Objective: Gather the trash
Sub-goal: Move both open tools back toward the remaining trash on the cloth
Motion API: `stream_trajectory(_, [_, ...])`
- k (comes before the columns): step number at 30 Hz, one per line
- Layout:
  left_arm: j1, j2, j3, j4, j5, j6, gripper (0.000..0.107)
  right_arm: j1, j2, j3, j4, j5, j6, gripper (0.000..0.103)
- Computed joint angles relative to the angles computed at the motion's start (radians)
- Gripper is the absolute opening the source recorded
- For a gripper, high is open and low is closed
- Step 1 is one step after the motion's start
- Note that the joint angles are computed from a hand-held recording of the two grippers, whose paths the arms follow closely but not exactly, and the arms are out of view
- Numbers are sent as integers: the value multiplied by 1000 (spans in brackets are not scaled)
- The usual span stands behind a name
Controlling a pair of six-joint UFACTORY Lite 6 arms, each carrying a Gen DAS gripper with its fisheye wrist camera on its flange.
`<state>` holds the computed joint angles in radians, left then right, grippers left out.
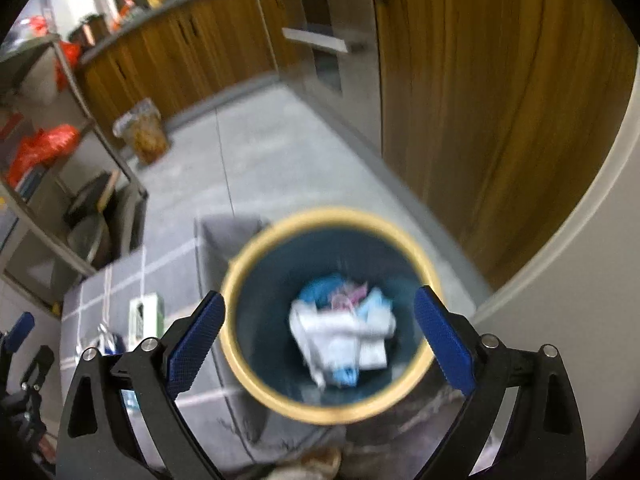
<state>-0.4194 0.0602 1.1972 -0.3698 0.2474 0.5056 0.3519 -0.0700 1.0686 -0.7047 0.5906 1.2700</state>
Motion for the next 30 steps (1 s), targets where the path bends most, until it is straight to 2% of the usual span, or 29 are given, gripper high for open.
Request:
stream_trajectory(2, [33, -26, -13, -53, 6, 46, 78, 57, -2, 13, -123, 42, 114, 97])
stream_trajectory(6, [104, -76, -36, -176, 33, 163, 79, 167, 18, 39, -314, 107, 294, 98])
stream_trajectory(12, [235, -130, -86, -300, 63, 294, 82, 287, 82, 99, -433, 120, 406, 98])
stream_trajectory(17, [359, -150, -115, -337, 81, 358, 84, 396, 237, 217, -426, 91, 427, 98])
stream_trajectory(25, [579, -137, -150, -461, 123, 566, 87, 512, 592, 545, -265, 76, 244, 98])
stream_trajectory(30, [664, -77, -144, -495, 135, 638, 87, 551, 732, 685, -184, 91, 162, 98])
